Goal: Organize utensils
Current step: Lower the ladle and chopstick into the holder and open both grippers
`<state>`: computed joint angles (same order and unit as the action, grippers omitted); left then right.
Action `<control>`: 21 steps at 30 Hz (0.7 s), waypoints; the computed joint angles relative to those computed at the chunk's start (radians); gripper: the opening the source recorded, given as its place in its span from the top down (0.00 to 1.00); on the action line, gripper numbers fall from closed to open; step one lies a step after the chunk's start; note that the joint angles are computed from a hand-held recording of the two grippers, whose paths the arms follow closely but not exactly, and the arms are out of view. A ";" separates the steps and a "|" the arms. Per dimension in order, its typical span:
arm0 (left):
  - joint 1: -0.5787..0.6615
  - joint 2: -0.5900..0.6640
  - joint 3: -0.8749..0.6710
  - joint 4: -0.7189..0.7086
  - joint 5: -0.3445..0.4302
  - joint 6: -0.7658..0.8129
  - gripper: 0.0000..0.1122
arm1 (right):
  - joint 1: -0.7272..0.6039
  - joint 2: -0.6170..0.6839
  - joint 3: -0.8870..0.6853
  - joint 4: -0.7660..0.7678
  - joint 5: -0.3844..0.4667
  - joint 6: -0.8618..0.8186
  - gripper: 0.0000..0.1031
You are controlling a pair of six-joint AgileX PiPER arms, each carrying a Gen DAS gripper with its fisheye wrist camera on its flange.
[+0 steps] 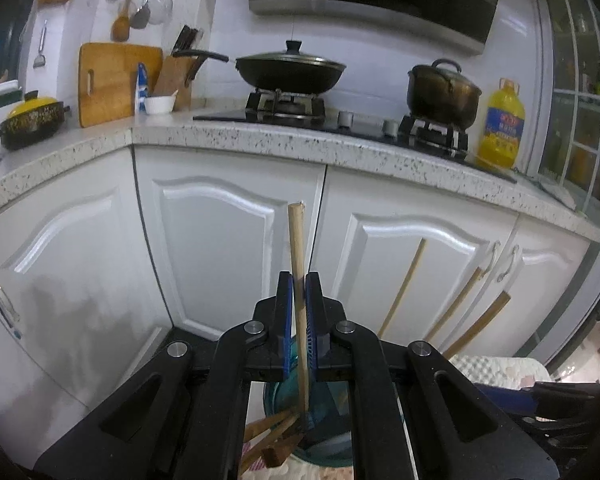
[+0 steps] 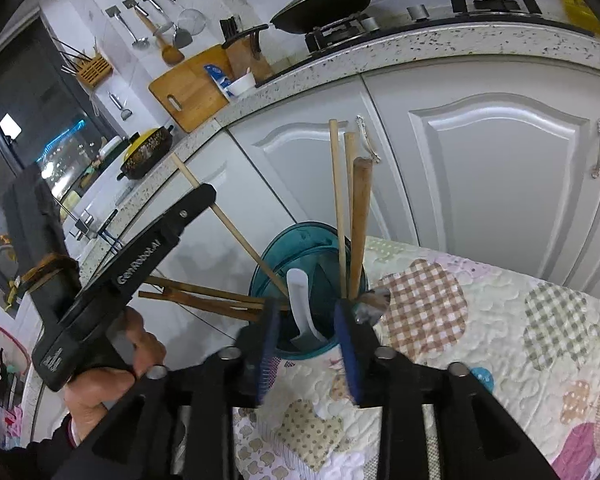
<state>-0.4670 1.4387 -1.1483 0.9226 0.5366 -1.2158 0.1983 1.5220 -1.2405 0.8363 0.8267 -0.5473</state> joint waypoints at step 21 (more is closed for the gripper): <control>-0.189 -0.204 0.049 -0.098 0.308 0.052 0.54 | 0.181 -0.157 0.100 -0.408 -0.162 0.346 0.57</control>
